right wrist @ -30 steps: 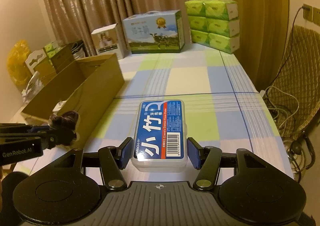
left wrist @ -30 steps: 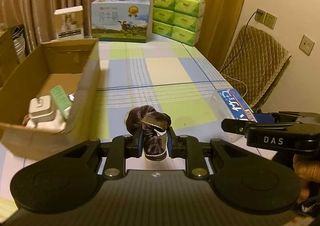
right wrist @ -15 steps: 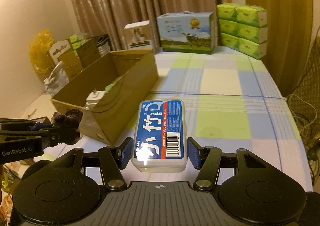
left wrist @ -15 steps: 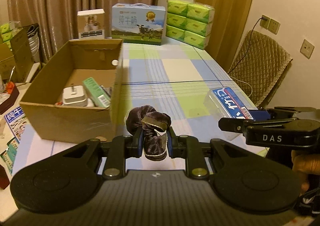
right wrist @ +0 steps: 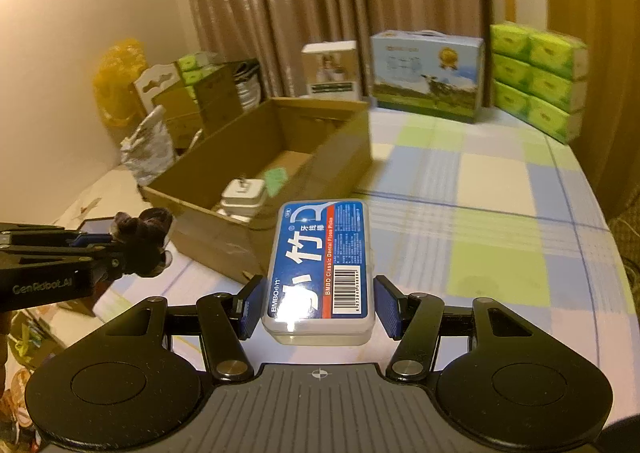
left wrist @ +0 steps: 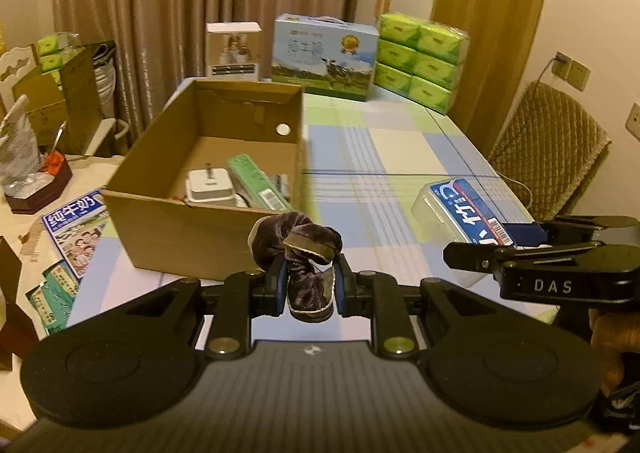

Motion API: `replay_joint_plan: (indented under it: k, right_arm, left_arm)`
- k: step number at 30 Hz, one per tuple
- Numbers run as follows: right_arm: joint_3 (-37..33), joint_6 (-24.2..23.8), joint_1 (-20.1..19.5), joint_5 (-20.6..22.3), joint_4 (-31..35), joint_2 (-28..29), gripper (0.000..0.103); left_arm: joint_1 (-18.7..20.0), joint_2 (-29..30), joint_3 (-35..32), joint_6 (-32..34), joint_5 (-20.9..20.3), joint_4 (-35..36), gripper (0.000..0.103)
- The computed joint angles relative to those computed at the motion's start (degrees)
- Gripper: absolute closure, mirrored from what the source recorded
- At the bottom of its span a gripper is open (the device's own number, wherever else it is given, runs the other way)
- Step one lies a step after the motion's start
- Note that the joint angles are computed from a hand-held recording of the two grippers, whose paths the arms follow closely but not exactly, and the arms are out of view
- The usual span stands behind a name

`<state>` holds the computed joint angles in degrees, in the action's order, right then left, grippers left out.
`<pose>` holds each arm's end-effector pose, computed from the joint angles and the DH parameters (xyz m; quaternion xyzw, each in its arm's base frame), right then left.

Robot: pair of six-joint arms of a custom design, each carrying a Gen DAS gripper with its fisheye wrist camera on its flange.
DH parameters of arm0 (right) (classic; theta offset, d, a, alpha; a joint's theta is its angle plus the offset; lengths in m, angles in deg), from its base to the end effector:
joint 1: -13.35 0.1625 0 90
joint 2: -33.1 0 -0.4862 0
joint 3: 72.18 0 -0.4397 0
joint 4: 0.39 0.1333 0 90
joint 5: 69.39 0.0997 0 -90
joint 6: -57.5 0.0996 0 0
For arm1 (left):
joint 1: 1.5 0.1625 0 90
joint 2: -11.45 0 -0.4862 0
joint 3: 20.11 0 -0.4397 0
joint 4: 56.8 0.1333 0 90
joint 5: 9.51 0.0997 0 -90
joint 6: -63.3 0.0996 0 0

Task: Organize objects
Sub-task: 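Carry the pouch and plastic box over the cardboard box with both tools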

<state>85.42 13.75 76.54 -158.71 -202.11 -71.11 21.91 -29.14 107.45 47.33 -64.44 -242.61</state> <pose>-0.0063 -0.3105 0.3134 0.1315 -0.8633 0.4008 0.2772 -0.3864 -0.3749 -0.0255 0.3854 0.8694 -0.2534 0.1773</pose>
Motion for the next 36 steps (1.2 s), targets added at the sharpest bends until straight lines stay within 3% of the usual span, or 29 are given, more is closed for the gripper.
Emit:
replay_joint_plan:
  k: [7, 15, 36]
  right_arm:
    - [-1.3, -0.1, 5.2, -2.8, -2.4, 5.4, 0.048]
    - [-3.0, 0.2, 8.5, -4.9, -3.6, 9.4, 0.048]
    - [-6.2, 0.4, 12.2, -7.2, -3.9, 14.2, 0.048]
  left_arm:
    - [1.2, -2.0, 0.4, 0.5, 1.5, 0.5, 0.085]
    - [2.8, -3.5, 0.2, 1.6, 1.7, 1.1, 0.085]
    - [4.9, -4.2, -1.2, 4.1, 2.8, 2.5, 0.085]
